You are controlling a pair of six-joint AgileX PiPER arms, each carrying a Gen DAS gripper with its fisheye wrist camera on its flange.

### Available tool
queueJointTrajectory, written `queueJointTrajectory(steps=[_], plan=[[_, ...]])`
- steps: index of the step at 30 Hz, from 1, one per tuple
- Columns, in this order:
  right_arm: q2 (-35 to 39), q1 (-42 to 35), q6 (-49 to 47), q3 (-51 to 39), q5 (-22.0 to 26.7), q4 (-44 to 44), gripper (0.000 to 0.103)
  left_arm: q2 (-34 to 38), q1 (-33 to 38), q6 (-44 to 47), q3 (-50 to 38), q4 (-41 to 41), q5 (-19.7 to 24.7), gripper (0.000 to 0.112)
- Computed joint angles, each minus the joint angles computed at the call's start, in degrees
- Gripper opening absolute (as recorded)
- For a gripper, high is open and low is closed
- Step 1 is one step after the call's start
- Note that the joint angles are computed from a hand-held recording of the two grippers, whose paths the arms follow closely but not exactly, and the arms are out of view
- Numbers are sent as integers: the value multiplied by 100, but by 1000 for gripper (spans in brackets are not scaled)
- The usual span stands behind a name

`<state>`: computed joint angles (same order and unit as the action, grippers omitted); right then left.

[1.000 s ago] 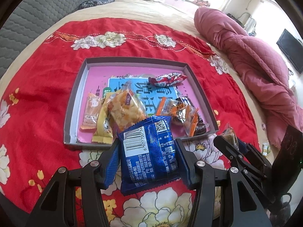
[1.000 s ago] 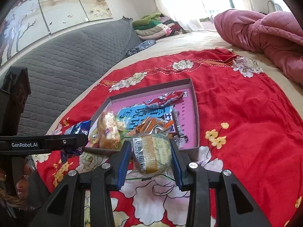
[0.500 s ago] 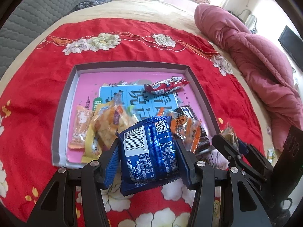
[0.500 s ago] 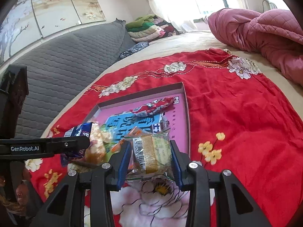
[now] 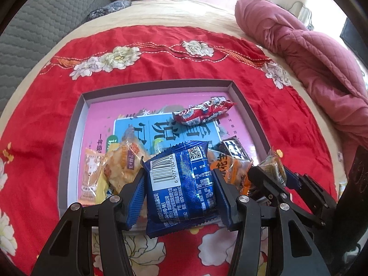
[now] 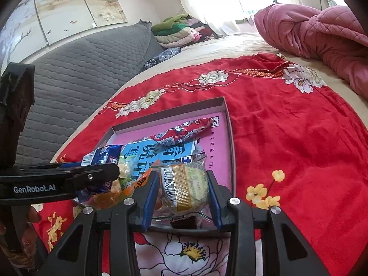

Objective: Organize snacks
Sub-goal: 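Carry the wafer and blue biscuit packets over the box and lower them in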

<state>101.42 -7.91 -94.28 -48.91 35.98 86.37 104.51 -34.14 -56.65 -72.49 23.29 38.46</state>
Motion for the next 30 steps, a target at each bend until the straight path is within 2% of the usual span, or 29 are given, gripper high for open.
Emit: queueJointTrajectory(steps=[9,30], plan=[[225,30,309,-146,17,-219,41,245,-60,13,-324,132,305,57],[186,83,251,-117,-111,-241,43,248,-106,-23,-250,158,386,60]])
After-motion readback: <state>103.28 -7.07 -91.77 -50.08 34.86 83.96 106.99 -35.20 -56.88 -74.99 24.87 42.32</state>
